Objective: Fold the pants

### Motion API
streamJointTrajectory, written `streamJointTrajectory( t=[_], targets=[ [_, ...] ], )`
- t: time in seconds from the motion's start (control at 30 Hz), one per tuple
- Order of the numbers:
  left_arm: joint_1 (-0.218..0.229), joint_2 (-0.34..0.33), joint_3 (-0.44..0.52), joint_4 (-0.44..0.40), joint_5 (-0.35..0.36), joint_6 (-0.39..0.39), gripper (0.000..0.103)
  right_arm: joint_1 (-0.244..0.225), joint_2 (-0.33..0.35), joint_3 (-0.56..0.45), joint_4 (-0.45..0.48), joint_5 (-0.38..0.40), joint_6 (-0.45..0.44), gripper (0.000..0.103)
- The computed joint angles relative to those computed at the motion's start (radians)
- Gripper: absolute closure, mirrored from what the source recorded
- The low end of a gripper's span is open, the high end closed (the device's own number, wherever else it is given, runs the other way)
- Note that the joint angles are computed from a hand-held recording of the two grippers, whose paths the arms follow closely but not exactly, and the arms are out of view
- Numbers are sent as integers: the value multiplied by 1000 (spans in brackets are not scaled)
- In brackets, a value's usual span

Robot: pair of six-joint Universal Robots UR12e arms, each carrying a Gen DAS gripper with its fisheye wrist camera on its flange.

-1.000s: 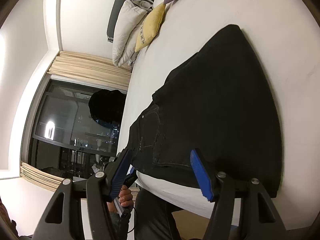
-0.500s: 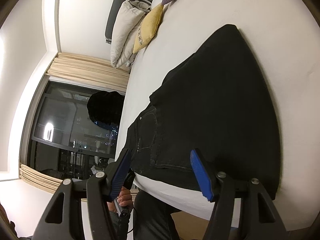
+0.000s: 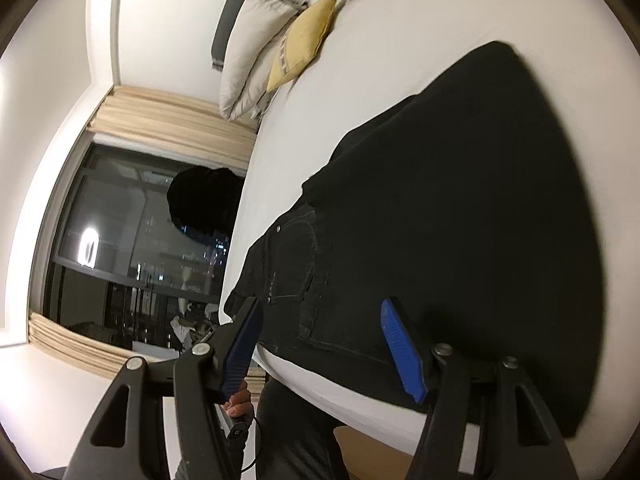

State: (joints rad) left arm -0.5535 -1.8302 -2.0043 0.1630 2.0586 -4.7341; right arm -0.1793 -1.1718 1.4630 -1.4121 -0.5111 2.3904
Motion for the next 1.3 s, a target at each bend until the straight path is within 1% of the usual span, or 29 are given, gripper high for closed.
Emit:
streamJointTrajectory(
  t=[0.03,0.07,0.1,0.13,0.17,0.2,0.23,0.27,0.3,0.37,0.47,0.53,0.63,0.67,0.7,0.77,0.8,0.87,0.93,1.0,1.03,1.07,1.1,1.13,1.23,1.3],
  targets=[
    [1,0,2,-2,0,5,96,5,5,-2,0,-11,5,38],
    [1,1,6,-8,1,11,96,14,13,-3,-21,-44,32,38],
    [-2,4,7,-11,3,14,96,23,19,-4,-45,-91,59,44],
    [-1,5,9,-13,3,20,96,31,18,4,-98,-139,83,53],
    [-1,7,13,-20,3,26,96,33,12,10,-128,-158,91,53],
    [0,9,16,-24,2,32,96,32,10,6,-116,-153,87,51],
    [-1,11,20,-30,3,41,96,27,9,-3,-83,-136,73,46],
    [-1,13,27,-41,4,54,96,21,9,-11,-42,-107,51,42],
    [-1,15,36,-52,6,70,96,13,9,-17,-7,-72,30,35],
    [-1,16,58,-71,7,102,96,4,7,-20,6,-33,22,33],
    [-1,18,96,-113,12,169,96,-9,12,-22,0,2,65,32],
    [-1,16,129,-142,10,225,96,-16,14,-15,-40,0,108,32],
    [1,-8,211,-185,-16,339,96,-30,15,-5,-72,6,166,31],
    [1,-27,260,-207,-40,404,96,-35,17,-5,-71,15,177,31],
    [0,-43,298,-229,-58,453,96,-41,19,-4,-77,24,193,30],
    [-8,-91,398,-285,-106,571,96,-50,18,-4,-78,39,202,29],
    [-16,-128,467,-330,-145,651,96,-55,19,-8,-69,49,197,29],
    [-32,-195,582,-420,-213,778,96,-65,25,-21,-51,75,187,27],
    [-50,-262,678,-502,-281,880,96,-75,31,-35,-39,91,175,24],
    [-61,-308,734,-562,-333,915,96,-80,43,-61,-10,93,145,23],
    [-65,-330,758,-600,-360,917,96,-81,48,-72,7,89,132,22],
    [-66,-341,766,-617,-380,909,96,-80,56,-88,35,83,116,21],
    [-68,-348,772,-634,-397,901,96,-79,68,-111,86,74,83,18],
    [-71,-351,773,-636,-390,909,96,-78,76,-124,111,63,65,18],
    [-77,-354,791,-662,-355,946,96,-65,90,-142,105,3,77,18],
    [-84,-360,807,-674,-333,959,96,-60,98,-145,114,3,90,18]
  ],
)
